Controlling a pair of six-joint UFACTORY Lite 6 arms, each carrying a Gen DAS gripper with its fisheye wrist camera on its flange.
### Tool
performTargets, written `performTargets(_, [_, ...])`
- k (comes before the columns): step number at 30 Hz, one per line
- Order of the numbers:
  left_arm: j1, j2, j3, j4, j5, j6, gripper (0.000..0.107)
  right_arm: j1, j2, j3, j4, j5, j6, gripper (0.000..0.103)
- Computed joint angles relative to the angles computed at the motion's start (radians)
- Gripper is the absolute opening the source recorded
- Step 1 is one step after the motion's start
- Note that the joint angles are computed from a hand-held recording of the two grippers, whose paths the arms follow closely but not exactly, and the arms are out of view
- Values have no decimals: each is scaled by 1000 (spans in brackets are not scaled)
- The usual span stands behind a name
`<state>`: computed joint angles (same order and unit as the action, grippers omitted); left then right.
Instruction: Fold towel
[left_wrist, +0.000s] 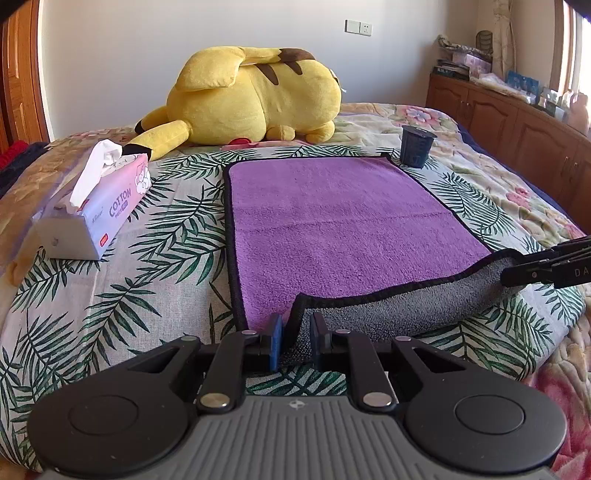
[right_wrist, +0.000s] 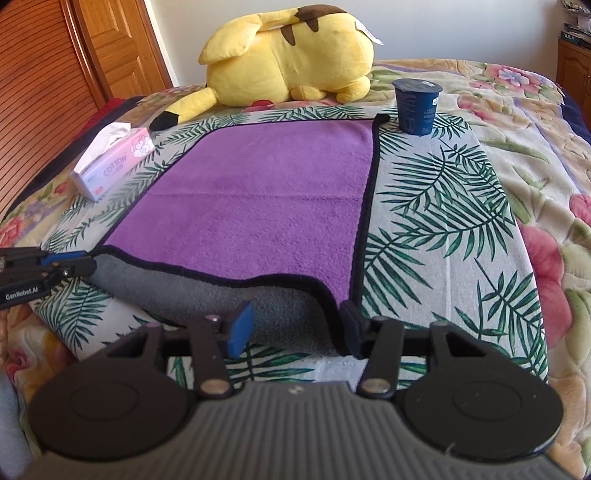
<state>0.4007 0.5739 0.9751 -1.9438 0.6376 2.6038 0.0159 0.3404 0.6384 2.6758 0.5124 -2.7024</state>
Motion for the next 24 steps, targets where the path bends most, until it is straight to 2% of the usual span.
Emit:
performTargets(6, [1, 4, 6, 15, -4, -21, 0, -12, 0, 3, -2, 1, -5, 41])
performTargets(8, [2, -5, -2, 10, 5, -19, 0, -19, 0, 3, -9, 3, -4, 32])
performTargets(11, [3, -18, -13, 11, 17, -17, 0, -36, 0, 6, -28, 7, 6, 25])
performTargets(18, [1, -25, -22, -7, 21, 1, 0, -56, 1, 9, -50, 15, 15, 19])
performTargets(20, [-1, -22, -22, -10, 18, 4, 0, -51, 0, 7, -38, 14, -1, 9])
performTargets(23, [2, -17, -19, -11, 19, 10, 0, -52, 0, 5, -41, 20, -3, 8])
performTargets(24, [2, -17, -19, -11, 19, 10, 0, -52, 0, 5, -39, 19, -6, 5])
